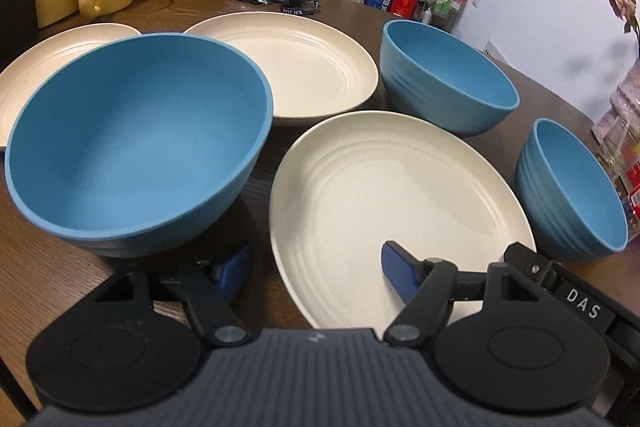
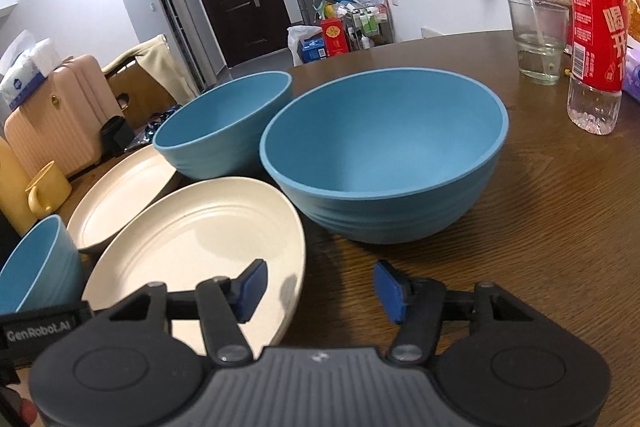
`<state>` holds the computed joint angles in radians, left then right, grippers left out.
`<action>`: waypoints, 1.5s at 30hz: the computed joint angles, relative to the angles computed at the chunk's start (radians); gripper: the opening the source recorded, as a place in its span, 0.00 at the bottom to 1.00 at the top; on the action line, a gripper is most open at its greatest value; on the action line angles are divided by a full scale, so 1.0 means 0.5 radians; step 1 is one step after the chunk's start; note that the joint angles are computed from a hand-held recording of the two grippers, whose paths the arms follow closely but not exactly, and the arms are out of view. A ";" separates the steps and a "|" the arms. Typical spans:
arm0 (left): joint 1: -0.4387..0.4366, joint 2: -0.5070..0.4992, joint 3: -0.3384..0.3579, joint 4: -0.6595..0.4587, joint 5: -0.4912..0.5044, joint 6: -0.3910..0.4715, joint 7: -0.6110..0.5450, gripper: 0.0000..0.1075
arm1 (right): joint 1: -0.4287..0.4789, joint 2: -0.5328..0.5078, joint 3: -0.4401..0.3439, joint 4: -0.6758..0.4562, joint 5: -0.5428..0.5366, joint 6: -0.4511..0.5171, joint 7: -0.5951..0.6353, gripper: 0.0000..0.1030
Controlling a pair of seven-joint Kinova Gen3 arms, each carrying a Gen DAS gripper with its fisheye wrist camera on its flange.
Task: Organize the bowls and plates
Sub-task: 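Close the left gripper on a cream plate rim while the right gripper grasps another plate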
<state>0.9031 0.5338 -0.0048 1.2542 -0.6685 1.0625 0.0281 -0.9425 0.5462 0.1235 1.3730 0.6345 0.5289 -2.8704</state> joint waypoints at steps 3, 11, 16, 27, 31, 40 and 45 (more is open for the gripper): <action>0.001 -0.003 -0.007 0.008 -0.005 -0.013 0.027 0.64 | -0.004 -0.006 0.020 0.035 0.018 -0.065 -0.039 0.49; -0.018 -0.069 -0.008 0.135 -0.053 -0.162 0.129 0.47 | -0.046 0.009 0.073 0.066 0.074 -0.142 -0.100 0.38; -0.030 -0.077 -0.002 0.160 -0.067 -0.195 0.142 0.36 | -0.056 0.002 0.111 0.115 0.056 -0.247 -0.120 0.26; -0.040 -0.089 0.003 0.200 -0.080 -0.223 0.129 0.20 | -0.086 -0.018 0.200 0.189 -0.067 -0.377 -0.116 0.09; -0.025 -0.073 0.007 0.176 -0.090 -0.180 0.117 0.18 | -0.130 -0.023 0.243 0.202 -0.071 -0.370 -0.123 0.09; 0.003 -0.077 0.031 0.157 -0.084 -0.091 0.035 0.14 | -0.187 -0.069 0.231 0.224 0.010 -0.259 -0.199 0.09; 0.024 -0.090 0.052 0.159 -0.089 -0.040 -0.010 0.14 | -0.197 -0.111 0.179 0.266 0.093 -0.199 -0.275 0.09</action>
<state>0.9153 0.4886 0.0213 1.3339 -0.7128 1.0423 0.0230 -1.0411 0.4908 0.2128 1.5060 0.6810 0.4293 -3.0079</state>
